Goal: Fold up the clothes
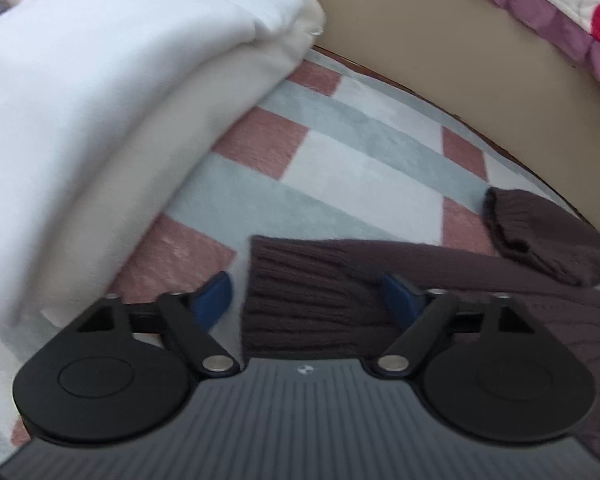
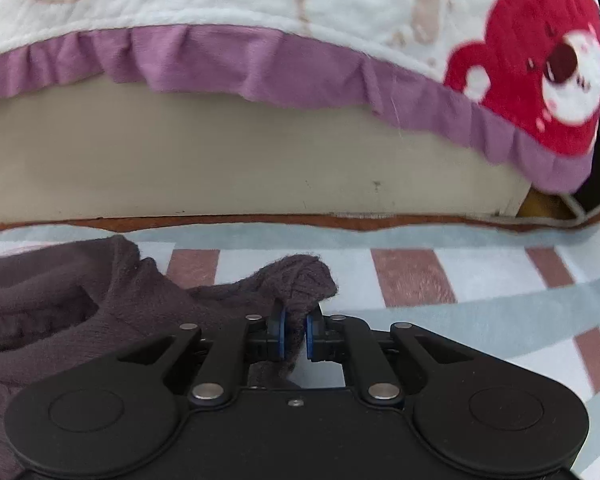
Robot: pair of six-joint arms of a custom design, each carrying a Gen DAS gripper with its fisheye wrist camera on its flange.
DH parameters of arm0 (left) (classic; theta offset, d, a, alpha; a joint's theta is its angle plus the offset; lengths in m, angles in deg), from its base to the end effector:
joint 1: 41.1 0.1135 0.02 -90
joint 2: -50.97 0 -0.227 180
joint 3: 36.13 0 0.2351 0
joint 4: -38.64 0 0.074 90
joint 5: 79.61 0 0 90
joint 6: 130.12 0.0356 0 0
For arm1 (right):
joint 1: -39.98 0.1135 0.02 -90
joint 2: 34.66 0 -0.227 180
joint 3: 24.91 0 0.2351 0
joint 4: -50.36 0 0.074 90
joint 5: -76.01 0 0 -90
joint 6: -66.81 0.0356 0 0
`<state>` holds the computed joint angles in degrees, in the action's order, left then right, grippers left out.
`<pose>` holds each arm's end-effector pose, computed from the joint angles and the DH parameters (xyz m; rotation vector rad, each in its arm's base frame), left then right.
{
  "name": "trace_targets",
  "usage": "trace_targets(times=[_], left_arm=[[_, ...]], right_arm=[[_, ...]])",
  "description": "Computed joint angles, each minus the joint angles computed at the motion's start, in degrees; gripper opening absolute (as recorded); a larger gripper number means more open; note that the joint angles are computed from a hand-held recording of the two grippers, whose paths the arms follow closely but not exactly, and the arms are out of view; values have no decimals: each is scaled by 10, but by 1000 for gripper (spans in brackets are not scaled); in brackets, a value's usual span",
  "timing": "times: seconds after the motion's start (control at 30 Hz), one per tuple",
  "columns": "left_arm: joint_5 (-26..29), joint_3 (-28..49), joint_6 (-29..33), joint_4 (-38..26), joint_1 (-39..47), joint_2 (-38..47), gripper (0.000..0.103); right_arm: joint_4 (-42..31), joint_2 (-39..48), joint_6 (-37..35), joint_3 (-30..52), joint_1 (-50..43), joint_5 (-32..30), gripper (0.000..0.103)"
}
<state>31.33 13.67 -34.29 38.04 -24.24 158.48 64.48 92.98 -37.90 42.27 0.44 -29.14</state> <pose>0.2623 0.0662 0.0400 -0.1104 2.5151 -0.3151 0.2753 -0.2152 0.0103 0.3822 2.3175 -0.1508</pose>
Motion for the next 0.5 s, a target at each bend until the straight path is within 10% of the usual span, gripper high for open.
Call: trace_targets(times=[0.17, 0.23, 0.3, 0.5], left_arm=[[-60, 9, 61, -16, -59, 4, 91], [-92, -20, 98, 2, -99, -24, 37], [-122, -59, 114, 26, -141, -62, 12], [-235, -134, 145, 131, -212, -192, 9]], right_arm=[[-28, 2, 34, 3, -11, -30, 13], [-33, 7, 35, 7, -13, -37, 13], [-21, 10, 32, 1, -15, -46, 13], [171, -55, 59, -122, -24, -86, 9]])
